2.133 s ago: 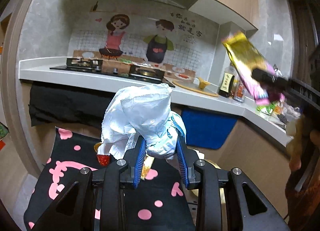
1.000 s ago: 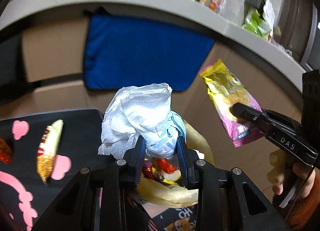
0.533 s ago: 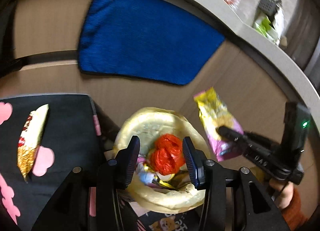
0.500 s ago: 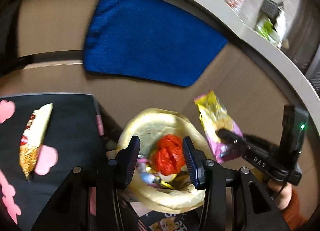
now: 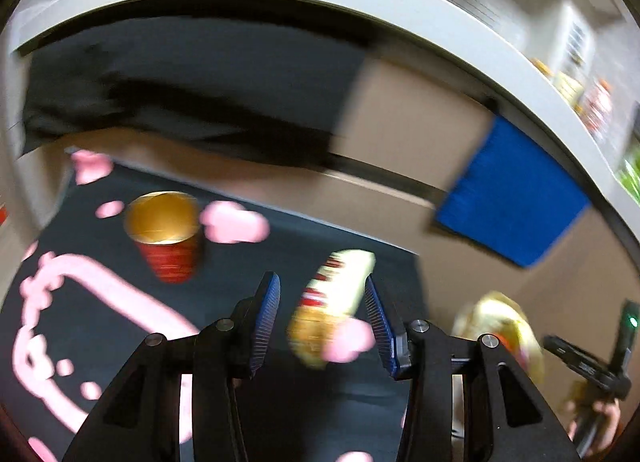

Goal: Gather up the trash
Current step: 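Grasp the red paper cup rim with the left tool while the right tool grasps the white-gold wrapper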

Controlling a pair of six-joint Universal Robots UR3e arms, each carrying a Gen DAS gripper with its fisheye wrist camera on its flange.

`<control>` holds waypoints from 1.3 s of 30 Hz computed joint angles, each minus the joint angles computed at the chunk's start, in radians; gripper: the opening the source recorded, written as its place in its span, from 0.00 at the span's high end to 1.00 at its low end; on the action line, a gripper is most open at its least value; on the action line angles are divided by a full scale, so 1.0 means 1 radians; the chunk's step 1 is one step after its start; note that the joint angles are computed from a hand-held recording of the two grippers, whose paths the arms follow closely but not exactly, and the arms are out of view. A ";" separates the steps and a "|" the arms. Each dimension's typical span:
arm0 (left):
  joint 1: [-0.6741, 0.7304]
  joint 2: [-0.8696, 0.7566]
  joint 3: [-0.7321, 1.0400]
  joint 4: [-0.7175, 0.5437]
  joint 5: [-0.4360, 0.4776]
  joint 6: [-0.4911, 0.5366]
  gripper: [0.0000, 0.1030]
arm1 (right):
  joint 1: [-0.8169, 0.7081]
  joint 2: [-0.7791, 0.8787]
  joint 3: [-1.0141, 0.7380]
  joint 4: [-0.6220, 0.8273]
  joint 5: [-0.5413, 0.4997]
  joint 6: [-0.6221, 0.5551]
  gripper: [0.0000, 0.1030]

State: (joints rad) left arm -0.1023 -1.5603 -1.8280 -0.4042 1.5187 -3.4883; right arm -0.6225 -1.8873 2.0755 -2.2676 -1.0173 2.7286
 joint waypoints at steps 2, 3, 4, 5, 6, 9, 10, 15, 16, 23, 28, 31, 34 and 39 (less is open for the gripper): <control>0.101 0.076 -0.089 0.012 -0.044 0.016 0.56 | 0.013 -0.007 -0.004 -0.013 0.002 0.031 0.57; 0.139 0.102 -0.120 0.014 -0.058 0.021 0.56 | 0.026 -0.012 -0.004 -0.027 0.003 0.050 0.57; 0.177 0.127 -0.147 0.015 -0.073 0.026 0.56 | 0.042 -0.021 -0.001 -0.045 0.008 0.070 0.57; 0.214 0.150 -0.172 0.015 -0.091 0.029 0.56 | 0.065 -0.031 0.003 -0.071 0.014 0.091 0.57; 0.267 0.178 -0.203 0.017 -0.120 0.027 0.56 | 0.087 -0.033 0.002 -0.094 0.011 0.107 0.57; 0.385 0.202 -0.256 0.037 -0.201 0.020 0.56 | 0.215 -0.013 -0.021 -0.187 -0.035 0.168 0.57; 0.405 0.192 -0.258 0.041 -0.215 0.022 0.56 | 0.277 0.017 -0.052 -0.199 -0.060 0.187 0.57; 0.490 0.063 -0.208 0.064 -0.331 -0.046 0.56 | 0.531 0.208 -0.202 -0.230 -0.113 0.280 0.61; 0.499 0.026 -0.193 0.091 -0.355 -0.082 0.56 | 0.568 0.238 -0.218 -0.250 -0.130 0.298 0.61; 0.456 -0.192 0.004 -0.030 -0.287 -0.141 0.68 | 0.754 0.458 -0.359 -0.325 -0.215 0.352 0.61; 0.475 -0.108 -0.092 -0.062 -0.347 -0.003 0.95 | 0.791 0.605 -0.465 -0.352 -0.196 0.369 0.61; 0.498 0.063 -0.216 -0.119 -0.390 0.105 0.95 | 0.814 0.699 -0.540 -0.373 -0.227 0.409 0.61; 0.530 0.279 -0.341 -0.215 -0.424 0.219 0.95 | 0.831 0.806 -0.627 -0.401 -0.254 0.481 0.61; 0.586 0.556 -0.466 -0.328 -0.460 0.347 0.95 | 0.873 0.942 -0.785 -0.356 -0.349 0.531 0.58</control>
State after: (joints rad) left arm 0.4840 -1.0038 -2.2941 -0.7323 1.0584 -3.1413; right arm 0.2503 -0.9457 1.2902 -2.6232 -1.3664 3.2597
